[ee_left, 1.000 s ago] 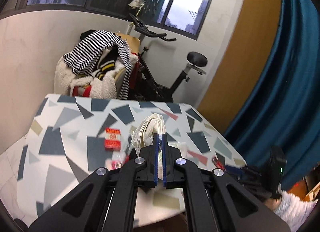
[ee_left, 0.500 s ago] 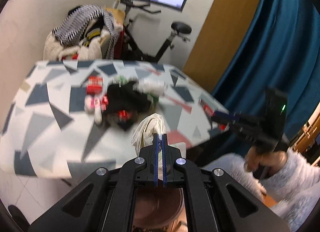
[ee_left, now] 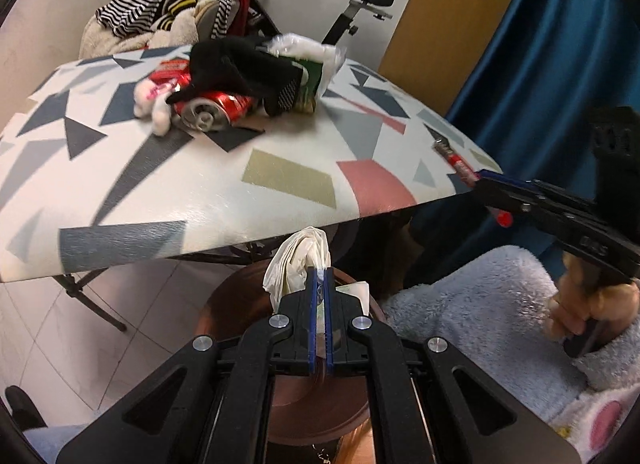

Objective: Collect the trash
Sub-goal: 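Carry both items down to the brown bin while the left gripper releases the tissue, then lower the red lighter into the brown bin and open the right gripper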

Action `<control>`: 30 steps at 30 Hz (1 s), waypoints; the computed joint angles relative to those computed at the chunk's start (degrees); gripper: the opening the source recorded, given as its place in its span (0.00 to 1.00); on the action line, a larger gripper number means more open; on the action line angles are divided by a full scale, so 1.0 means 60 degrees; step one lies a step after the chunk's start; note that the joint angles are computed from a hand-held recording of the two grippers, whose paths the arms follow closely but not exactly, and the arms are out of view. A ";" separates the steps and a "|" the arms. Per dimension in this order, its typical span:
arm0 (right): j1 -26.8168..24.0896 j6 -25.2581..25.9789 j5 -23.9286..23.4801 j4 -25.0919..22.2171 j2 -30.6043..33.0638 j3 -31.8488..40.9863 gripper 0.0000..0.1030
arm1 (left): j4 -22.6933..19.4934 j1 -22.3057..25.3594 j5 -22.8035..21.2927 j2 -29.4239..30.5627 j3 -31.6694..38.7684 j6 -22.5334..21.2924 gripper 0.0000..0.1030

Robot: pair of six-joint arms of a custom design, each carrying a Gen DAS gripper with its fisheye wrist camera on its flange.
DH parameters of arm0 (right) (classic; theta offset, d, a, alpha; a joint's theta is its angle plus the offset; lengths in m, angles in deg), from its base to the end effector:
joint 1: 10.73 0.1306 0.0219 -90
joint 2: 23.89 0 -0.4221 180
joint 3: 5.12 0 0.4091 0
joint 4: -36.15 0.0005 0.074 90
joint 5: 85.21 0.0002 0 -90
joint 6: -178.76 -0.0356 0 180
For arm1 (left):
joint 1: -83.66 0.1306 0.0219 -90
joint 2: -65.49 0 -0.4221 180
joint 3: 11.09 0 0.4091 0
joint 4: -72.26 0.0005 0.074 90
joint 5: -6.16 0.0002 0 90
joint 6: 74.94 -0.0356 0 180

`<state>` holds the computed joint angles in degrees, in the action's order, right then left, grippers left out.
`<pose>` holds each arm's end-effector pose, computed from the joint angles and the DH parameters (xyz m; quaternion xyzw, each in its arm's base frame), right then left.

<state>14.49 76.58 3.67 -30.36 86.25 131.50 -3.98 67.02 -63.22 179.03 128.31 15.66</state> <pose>0.5583 0.2632 0.6387 -0.1070 0.9000 0.1438 0.3972 0.5969 -0.1920 0.6132 0.1892 0.9081 -0.2165 0.3044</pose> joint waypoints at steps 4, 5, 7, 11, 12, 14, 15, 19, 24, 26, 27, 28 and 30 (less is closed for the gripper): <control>-0.0062 -0.0082 -0.0036 0.0224 -0.0208 -0.0386 0.26 | 0.0478 -0.0030 -0.0056 -0.0016 -0.0186 0.0234 0.77; -0.0078 -0.0155 -0.0056 0.0284 -0.0240 -0.0489 0.26 | 0.0651 -0.0003 -0.0011 -0.0111 -0.0320 0.0285 0.78; -0.0081 -0.0334 -0.0129 0.0397 -0.0278 -0.0692 0.26 | 0.0513 0.0021 -0.0203 -0.0142 -0.0267 0.0313 0.86; -0.0013 -0.0794 -0.0469 0.0730 -0.0282 -0.1023 0.26 | 0.1068 0.0101 -0.0740 -0.0693 -0.0911 0.0393 0.94; 0.0034 -0.0913 -0.0590 0.0818 -0.0230 -0.1091 0.26 | 0.1254 0.0117 -0.1037 -0.0887 -0.1159 0.0331 0.94; 0.0136 -0.1128 -0.0820 0.0986 -0.0085 -0.1178 0.26 | 0.1612 0.0148 -0.1428 -0.1202 -0.1624 0.0261 0.94; 0.0149 -0.1193 -0.0903 0.1025 -0.0018 -0.1171 0.26 | 0.1744 0.0175 -0.1562 -0.1318 -0.1801 0.0250 0.94; 0.0278 -0.1391 -0.1133 0.0773 0.0453 -0.1037 0.26 | 0.2236 0.0327 -0.1996 -0.1702 -0.2529 0.0341 0.94; 0.0352 -0.1414 -0.1249 -0.1312 0.1629 0.0139 0.26 | 0.2519 0.0449 -0.2251 -0.1731 -0.2707 0.0496 0.94; 0.0377 -0.1360 -0.1202 -0.1799 0.1905 0.0428 0.26 | 0.2655 0.0459 -0.2476 -0.1734 -0.2761 0.0528 0.94; 0.0389 -0.1313 -0.1211 -0.2025 0.2030 0.0552 0.26 | 0.2696 0.0455 -0.2602 -0.1720 -0.2764 0.0518 0.94; 0.0394 -0.1272 -0.1252 -0.2234 0.2137 0.0668 0.26 | 0.2706 0.0450 -0.2682 -0.1717 -0.2771 0.0497 0.94; 0.0396 -0.1200 -0.1261 -0.2455 0.2227 0.0706 0.26 | 0.2735 0.0442 -0.2766 -0.1725 -0.2804 0.0469 0.94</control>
<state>16.87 69.38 -3.90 -45.08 99.61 135.73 12.43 69.67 -79.81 168.68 111.48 18.48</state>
